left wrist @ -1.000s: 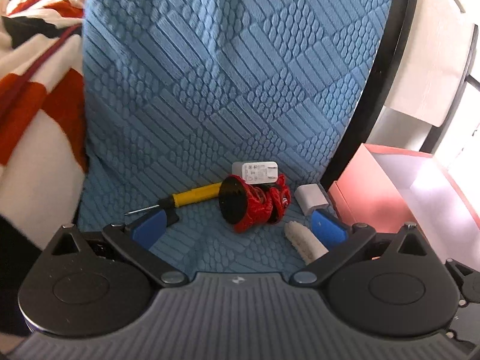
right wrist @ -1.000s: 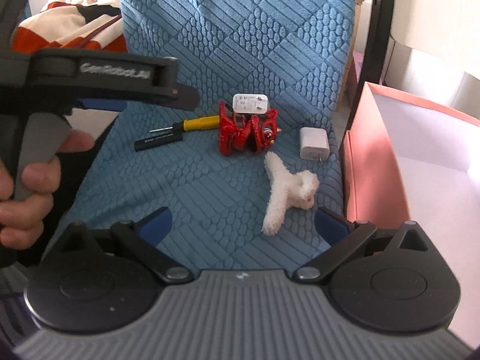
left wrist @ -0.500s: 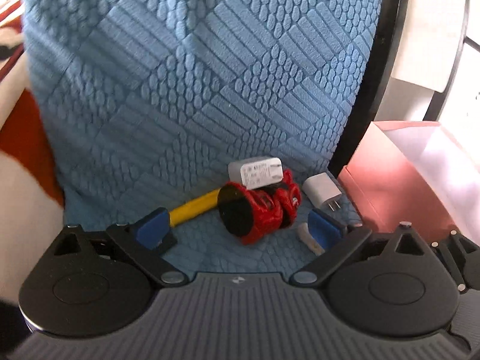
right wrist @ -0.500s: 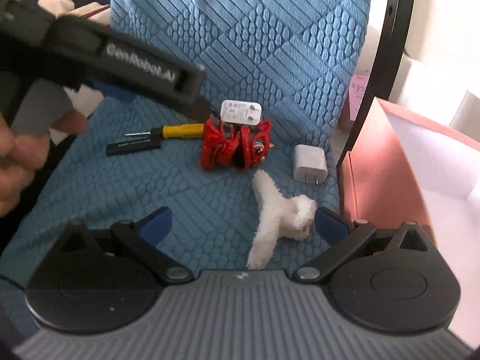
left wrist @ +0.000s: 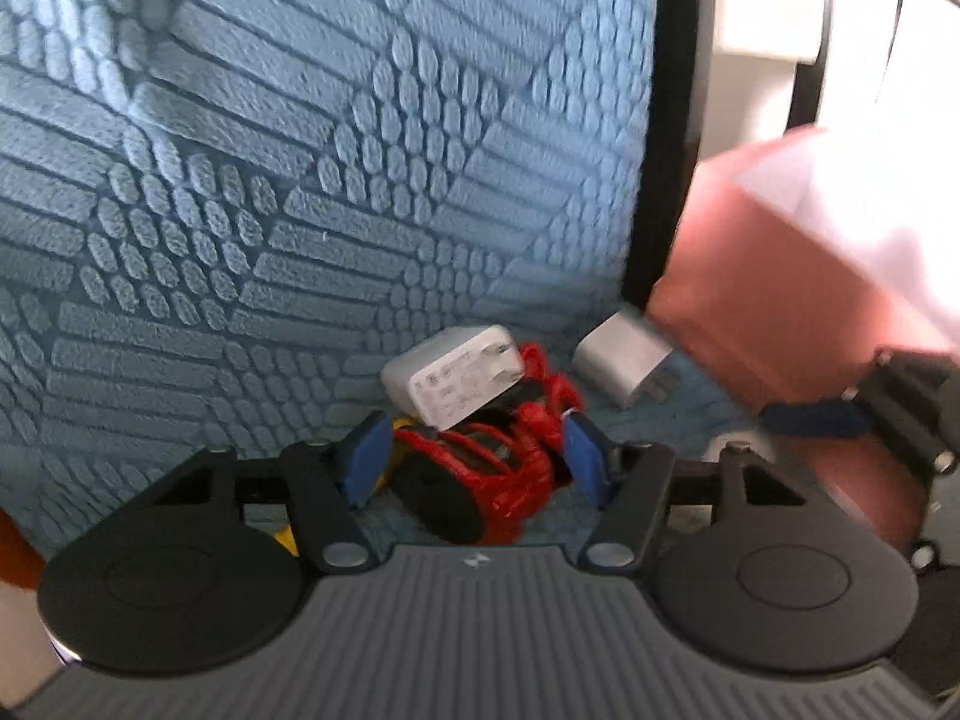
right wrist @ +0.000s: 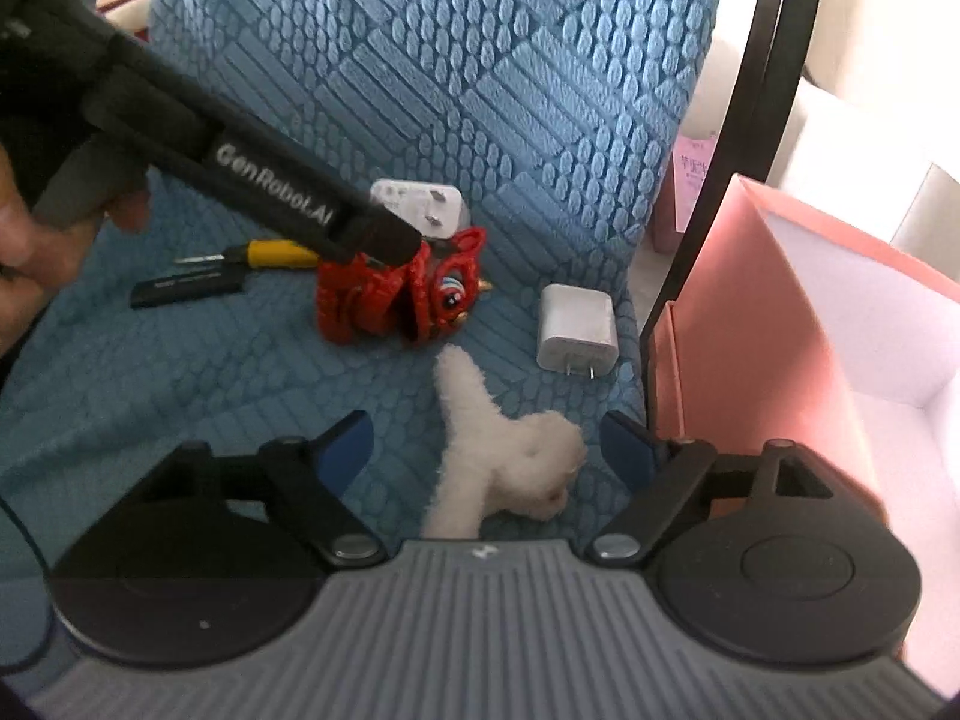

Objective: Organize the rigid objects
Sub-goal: 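Move the left tool to the red toy while the right tool approaches the white plush, then close the left tool on the red toy while the right tool grips the white plush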

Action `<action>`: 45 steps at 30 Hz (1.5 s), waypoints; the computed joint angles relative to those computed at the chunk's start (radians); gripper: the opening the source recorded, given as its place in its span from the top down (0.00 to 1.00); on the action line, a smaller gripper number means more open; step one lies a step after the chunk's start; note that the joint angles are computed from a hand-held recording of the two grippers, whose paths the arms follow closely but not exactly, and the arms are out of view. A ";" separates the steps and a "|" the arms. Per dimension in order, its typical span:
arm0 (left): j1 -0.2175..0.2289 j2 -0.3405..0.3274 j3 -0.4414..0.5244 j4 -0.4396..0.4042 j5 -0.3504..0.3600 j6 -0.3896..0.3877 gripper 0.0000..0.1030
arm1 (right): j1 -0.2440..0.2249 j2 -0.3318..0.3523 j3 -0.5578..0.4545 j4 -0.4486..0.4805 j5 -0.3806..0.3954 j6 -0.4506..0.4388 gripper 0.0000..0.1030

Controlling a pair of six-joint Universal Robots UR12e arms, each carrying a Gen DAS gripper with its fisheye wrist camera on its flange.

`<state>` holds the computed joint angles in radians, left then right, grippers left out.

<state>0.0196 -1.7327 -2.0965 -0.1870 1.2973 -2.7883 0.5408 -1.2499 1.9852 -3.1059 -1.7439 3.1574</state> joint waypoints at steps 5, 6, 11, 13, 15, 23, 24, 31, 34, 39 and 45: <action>-0.013 -0.021 0.015 -0.008 0.017 0.062 0.35 | -0.003 0.017 -0.020 0.051 0.008 0.003 0.18; -0.010 -0.021 0.018 -0.018 0.013 0.069 0.35 | -0.002 0.018 -0.023 0.059 0.009 0.005 0.18; 0.008 0.003 0.014 -0.098 -0.002 0.111 0.37 | -0.001 0.014 -0.019 0.080 0.014 -0.019 0.29; 0.015 0.022 0.006 -0.174 0.005 0.156 0.40 | -0.006 0.011 -0.022 0.104 0.026 -0.005 0.33; -0.005 0.025 -0.004 -0.196 0.079 0.208 0.42 | -0.013 0.008 -0.025 0.122 0.042 0.013 0.39; -0.005 0.034 -0.034 -0.108 0.061 0.166 0.43 | -0.021 -0.003 -0.020 0.147 0.054 0.055 0.51; 0.003 0.036 -0.034 -0.101 0.045 0.135 0.43 | -0.020 -0.005 -0.018 0.147 0.054 0.059 0.51; 0.047 0.041 -0.044 -0.079 -0.020 0.052 0.34 | -0.020 -0.010 -0.022 0.170 0.068 0.086 0.53; 0.053 0.024 -0.046 -0.050 -0.030 0.031 0.29 | -0.021 -0.013 -0.019 0.171 0.069 0.098 0.53; 0.046 -0.008 -0.051 0.006 -0.011 -0.013 0.25 | -0.022 -0.014 -0.014 0.163 0.069 0.106 0.53; 0.056 -0.039 -0.065 0.081 -0.034 -0.080 0.30 | -0.019 -0.012 -0.012 0.155 0.061 0.113 0.53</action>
<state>0.0757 -1.7721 -2.1612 -0.1061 1.2635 -2.8687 0.5213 -1.2619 1.9736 -2.9510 -1.6831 3.2702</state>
